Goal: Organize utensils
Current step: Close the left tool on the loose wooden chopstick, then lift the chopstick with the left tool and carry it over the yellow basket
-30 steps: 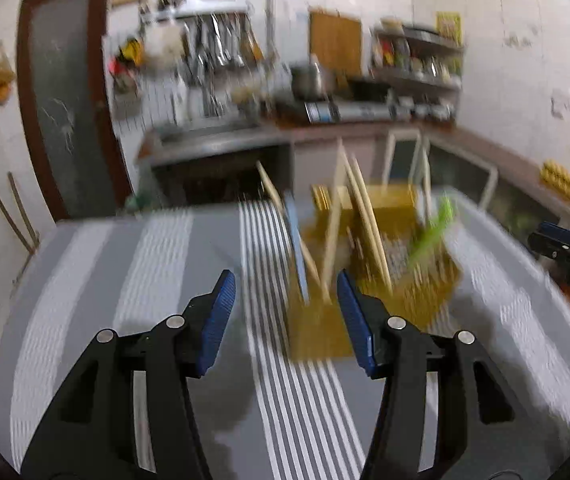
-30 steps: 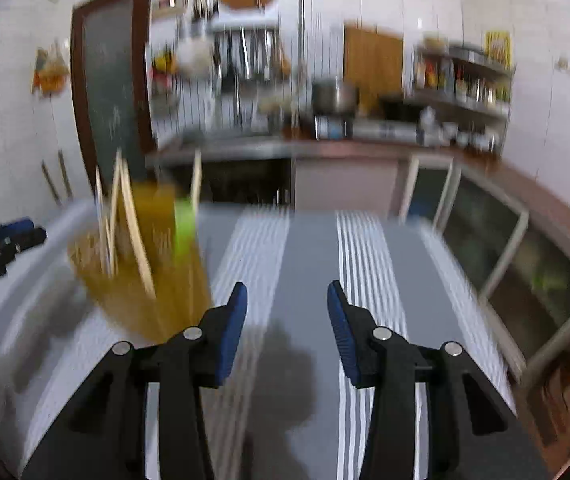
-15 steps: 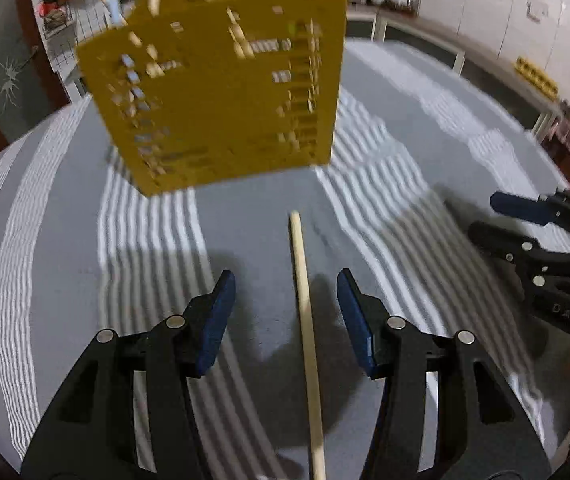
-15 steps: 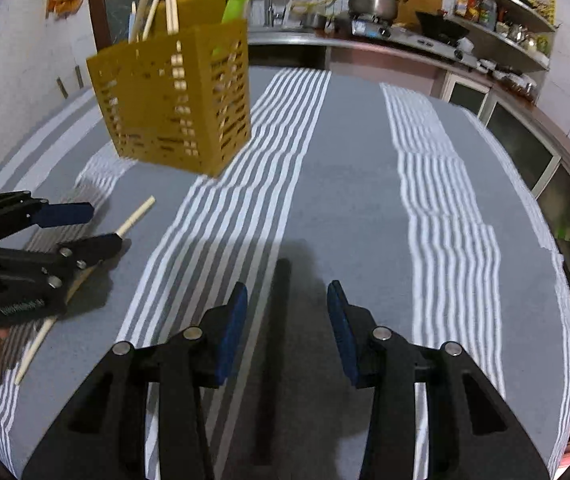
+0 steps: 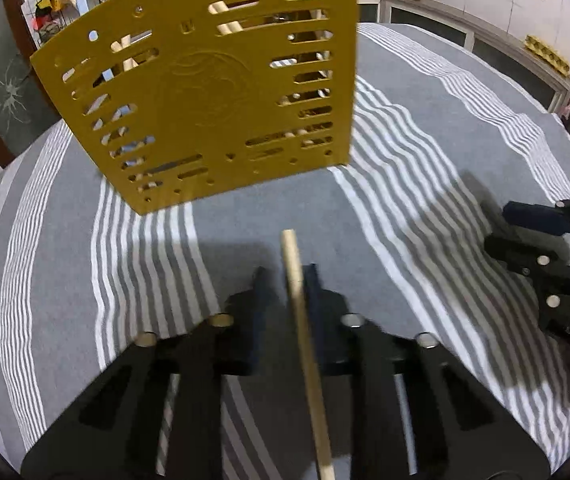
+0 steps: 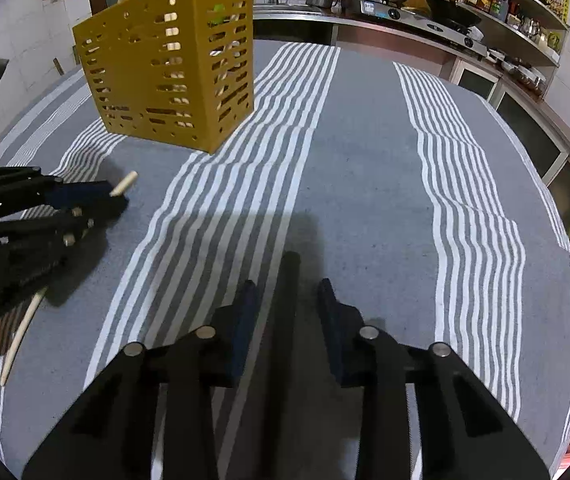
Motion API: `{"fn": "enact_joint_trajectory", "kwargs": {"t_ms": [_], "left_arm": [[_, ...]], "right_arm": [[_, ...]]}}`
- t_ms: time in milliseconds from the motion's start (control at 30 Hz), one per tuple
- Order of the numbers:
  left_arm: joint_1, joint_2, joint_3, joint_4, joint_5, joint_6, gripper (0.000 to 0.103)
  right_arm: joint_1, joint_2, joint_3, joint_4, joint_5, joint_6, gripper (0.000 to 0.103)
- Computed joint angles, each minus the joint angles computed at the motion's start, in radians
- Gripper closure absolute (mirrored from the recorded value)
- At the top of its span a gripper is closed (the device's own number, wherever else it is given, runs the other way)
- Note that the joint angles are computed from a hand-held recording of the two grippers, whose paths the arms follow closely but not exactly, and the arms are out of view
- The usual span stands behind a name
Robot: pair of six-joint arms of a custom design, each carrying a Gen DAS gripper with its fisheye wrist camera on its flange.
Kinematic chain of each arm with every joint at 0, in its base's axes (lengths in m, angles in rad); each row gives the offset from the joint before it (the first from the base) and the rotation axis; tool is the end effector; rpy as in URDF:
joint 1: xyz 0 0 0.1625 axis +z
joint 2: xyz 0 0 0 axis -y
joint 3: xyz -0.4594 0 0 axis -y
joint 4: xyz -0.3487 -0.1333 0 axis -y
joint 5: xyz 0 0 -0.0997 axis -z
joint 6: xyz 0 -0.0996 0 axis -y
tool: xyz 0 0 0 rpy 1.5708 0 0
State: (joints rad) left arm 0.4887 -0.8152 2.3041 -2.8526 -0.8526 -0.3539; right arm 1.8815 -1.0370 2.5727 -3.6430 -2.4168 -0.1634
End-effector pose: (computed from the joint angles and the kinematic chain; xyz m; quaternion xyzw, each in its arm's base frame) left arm -0.2825 -0.3754 0.0555 0.3656 0.8572 -0.1571 0.3269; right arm 0.1676 -0.3300 0.2037 0.1007 -0.8802 0.2702 0.3770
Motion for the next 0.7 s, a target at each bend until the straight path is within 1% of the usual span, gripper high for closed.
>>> {"fn": "enact_joint_trajectory", "kwargs": {"t_ms": [67, 133, 233, 333, 400, 433, 500, 600, 633, 667, 700], "left_arm": [[0.006, -0.002, -0.011, 0.015, 0.008, 0.011, 0.098], [0.008, -0.002, -0.013, 0.020, 0.006, 0.020, 0.098], [0.023, -0.020, -0.027, 0.045, -0.016, 0.025, 0.098], [0.035, -0.045, -0.025, 0.052, -0.037, 0.019, 0.098], [0.037, -0.061, -0.015, 0.037, -0.041, 0.010, 0.098], [0.036, -0.070, -0.009, 0.034, -0.040, 0.007, 0.098], [0.027, -0.097, 0.016, -0.011, -0.043, 0.011, 0.098], [0.005, -0.153, 0.054, -0.083, -0.041, 0.025, 0.098], [-0.002, -0.171, 0.064, -0.094, -0.036, 0.023, 0.098], [-0.014, -0.196, 0.080, -0.116, -0.029, 0.031, 0.098], [-0.018, -0.210, 0.086, -0.125, -0.026, 0.040, 0.098]], "right_arm": [[-0.010, -0.010, -0.008, 0.022, 0.011, 0.002, 0.078], [-0.009, -0.015, -0.027, 0.070, 0.006, 0.010, 0.085], [0.005, -0.019, -0.052, 0.148, -0.018, 0.020, 0.091], [0.008, -0.040, -0.062, 0.200, -0.010, 0.030, 0.094], [0.008, -0.049, -0.061, 0.198, 0.001, 0.034, 0.094], [0.010, -0.050, -0.056, 0.182, 0.007, 0.034, 0.094], [0.012, -0.055, -0.045, 0.126, 0.035, 0.018, 0.094], [0.031, -0.059, -0.019, -0.001, 0.085, -0.016, 0.094], [0.042, -0.064, -0.011, -0.030, 0.096, -0.014, 0.094], [0.054, -0.059, 0.000, -0.087, 0.108, -0.028, 0.094], [0.062, -0.055, 0.006, -0.120, 0.115, -0.038, 0.094]]}}
